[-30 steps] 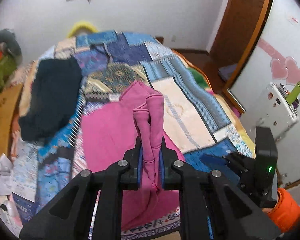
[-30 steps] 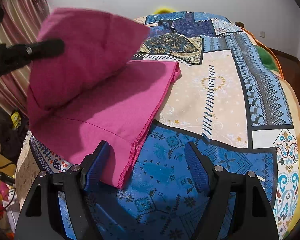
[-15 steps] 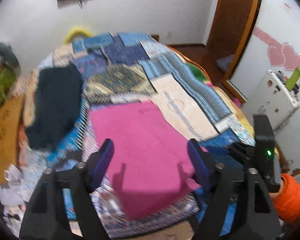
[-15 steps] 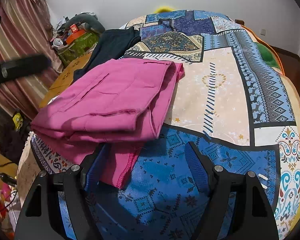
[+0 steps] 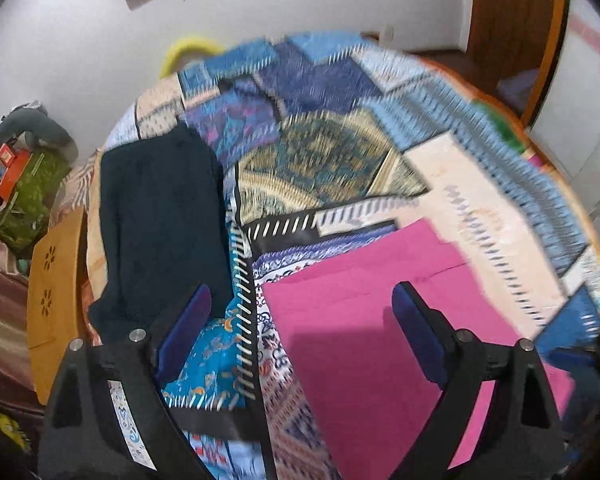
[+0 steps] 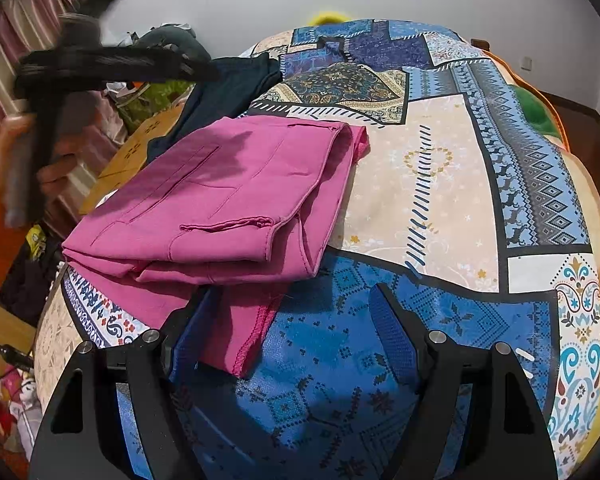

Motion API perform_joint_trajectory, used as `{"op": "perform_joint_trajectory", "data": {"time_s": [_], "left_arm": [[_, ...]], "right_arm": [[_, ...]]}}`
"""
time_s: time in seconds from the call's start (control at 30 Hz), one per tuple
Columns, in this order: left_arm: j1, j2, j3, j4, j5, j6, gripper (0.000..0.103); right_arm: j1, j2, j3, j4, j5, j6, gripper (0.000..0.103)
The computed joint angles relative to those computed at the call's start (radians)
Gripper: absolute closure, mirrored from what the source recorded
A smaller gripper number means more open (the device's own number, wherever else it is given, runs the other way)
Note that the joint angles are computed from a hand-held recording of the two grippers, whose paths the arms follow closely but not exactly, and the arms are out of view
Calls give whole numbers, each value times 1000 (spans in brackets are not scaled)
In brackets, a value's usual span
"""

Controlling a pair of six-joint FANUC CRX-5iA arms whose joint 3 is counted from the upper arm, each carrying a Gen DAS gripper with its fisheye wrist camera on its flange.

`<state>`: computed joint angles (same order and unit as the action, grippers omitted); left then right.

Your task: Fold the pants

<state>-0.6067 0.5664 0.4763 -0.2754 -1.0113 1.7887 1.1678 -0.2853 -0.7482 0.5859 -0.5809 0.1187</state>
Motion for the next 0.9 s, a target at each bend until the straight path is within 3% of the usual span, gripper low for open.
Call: {"op": "perform_joint_trajectory", "data": {"time_s": [0.1, 0.2, 0.47, 0.9], "left_arm": [[5, 94, 88, -7, -92, -42, 10], [-6, 125, 103, -39, -124, -82, 9], [-19, -15, -88, -75, -33, -69, 8], [-81, -268, -373, -105, 33, 134, 8]], "right_arm": [[0, -3, 0, -5, -2, 7, 29], [-4, -8, 0, -16, -4, 12, 29], [-13, -48, -11, -33, -80, 7, 29], [56, -144, -39, 119, -192, -141, 29]]}}
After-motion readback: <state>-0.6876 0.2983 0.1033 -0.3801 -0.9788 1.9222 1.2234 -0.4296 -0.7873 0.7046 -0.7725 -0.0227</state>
